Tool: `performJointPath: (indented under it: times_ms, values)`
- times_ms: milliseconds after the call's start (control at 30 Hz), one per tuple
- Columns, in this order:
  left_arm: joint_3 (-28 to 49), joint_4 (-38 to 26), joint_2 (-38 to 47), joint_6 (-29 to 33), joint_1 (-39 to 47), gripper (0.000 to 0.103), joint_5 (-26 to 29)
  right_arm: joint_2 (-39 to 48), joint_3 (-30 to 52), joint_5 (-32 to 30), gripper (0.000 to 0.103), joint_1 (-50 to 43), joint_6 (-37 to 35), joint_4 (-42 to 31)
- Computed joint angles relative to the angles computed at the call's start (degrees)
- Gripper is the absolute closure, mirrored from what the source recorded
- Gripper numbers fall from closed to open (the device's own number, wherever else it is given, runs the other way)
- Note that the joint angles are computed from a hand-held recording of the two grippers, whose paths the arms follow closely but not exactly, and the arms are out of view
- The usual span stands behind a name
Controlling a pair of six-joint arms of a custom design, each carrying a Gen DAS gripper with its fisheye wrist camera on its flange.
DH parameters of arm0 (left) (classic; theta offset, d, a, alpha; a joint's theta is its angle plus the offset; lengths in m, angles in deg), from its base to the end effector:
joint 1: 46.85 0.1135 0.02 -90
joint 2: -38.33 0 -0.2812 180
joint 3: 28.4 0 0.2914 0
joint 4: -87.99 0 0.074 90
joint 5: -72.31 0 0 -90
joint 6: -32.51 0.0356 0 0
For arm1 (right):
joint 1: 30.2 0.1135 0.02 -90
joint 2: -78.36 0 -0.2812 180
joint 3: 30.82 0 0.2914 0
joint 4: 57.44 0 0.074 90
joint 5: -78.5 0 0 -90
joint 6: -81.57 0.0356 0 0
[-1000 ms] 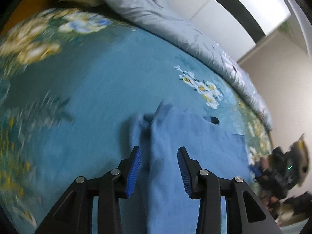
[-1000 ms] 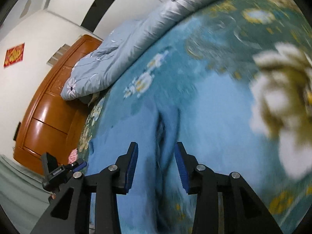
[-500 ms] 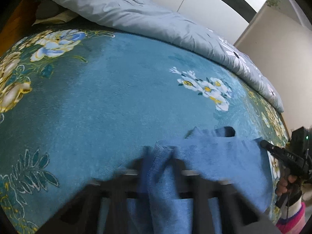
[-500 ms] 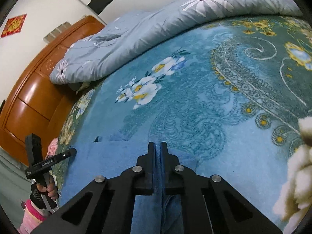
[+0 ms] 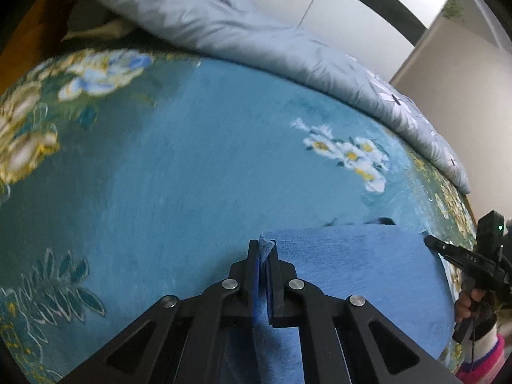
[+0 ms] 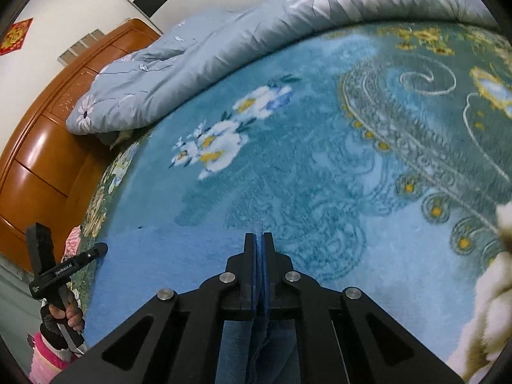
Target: Fold clothes
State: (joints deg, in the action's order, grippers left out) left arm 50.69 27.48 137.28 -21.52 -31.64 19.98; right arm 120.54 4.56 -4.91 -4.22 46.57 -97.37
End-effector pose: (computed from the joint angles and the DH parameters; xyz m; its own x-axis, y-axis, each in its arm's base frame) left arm 0.3482 0.0721 0.1915 -0.8340 0.2550 -0.4893 0.4706 0.7918 -0.3894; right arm 0.1599 0.0734 0.1882 -0.6740 0.5768 -0.4616 0.3271 0.7933 0.5135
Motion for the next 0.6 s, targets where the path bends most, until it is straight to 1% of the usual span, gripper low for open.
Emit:
performJointPath:
  times_ms: [67,133,167,200,233,267,333,367,400,467,533,600]
  values:
    - [1.0,-1.8,0.6,-0.5,0.8,0.097,1.1,-1.0,0.4,0.5,0.098,0.2,-0.1,-1.0]
    - [2.1,-3.9,0.6,-1.2,1.7,0.093,1.7,-2.5,1.0,0.6,0.098,0.6,0.1,-2.3]
    - [2.7,-4.9,0.7,-1.5,2.2,0.088,2.0,-3.4,1.4,1.7,0.098,1.7,0.5,-3.6]
    - [2.3,-4.8,-0.4,-2.0,2.7,0.08,2.1,-4.7,1.8,3.1,0.098,3.1,0.9,-5.1]
    - [1.6,-4.3,-1.8,-2.5,3.3,0.074,2.0,-5.9,2.0,4.6,0.096,4.8,1.9,-6.7]
    - [0.6,-3.7,-3.3,-2.7,3.9,0.062,2.0,-7.8,2.0,6.5,0.093,7.0,3.6,-8.7]
    - [-1.5,-2.9,-6.7,-2.9,5.1,0.047,2.3,-11.8,1.3,10.8,0.073,13.0,8.8,-12.4]
    - [-3.1,-2.8,-8.8,-2.4,5.6,0.042,2.5,-13.7,0.5,13.1,0.07,16.9,12.2,-14.1]
    - [-4.7,-2.8,-11.0,-1.8,6.1,0.036,2.7,-15.4,-0.4,15.2,0.067,21.4,16.2,-15.6]
    - [-8.0,-2.5,-15.7,-0.8,6.8,0.029,2.5,-17.3,-1.8,19.4,0.062,29.8,24.1,-17.8]
    - [-13.3,-1.6,-22.4,0.4,6.9,0.026,1.9,-18.0,-3.0,23.4,0.061,37.6,32.0,-19.3]
    - [-17.3,-3.9,-27.2,2.9,6.9,0.025,2.9,-18.0,-4.3,26.4,0.061,42.8,38.0,-19.2]
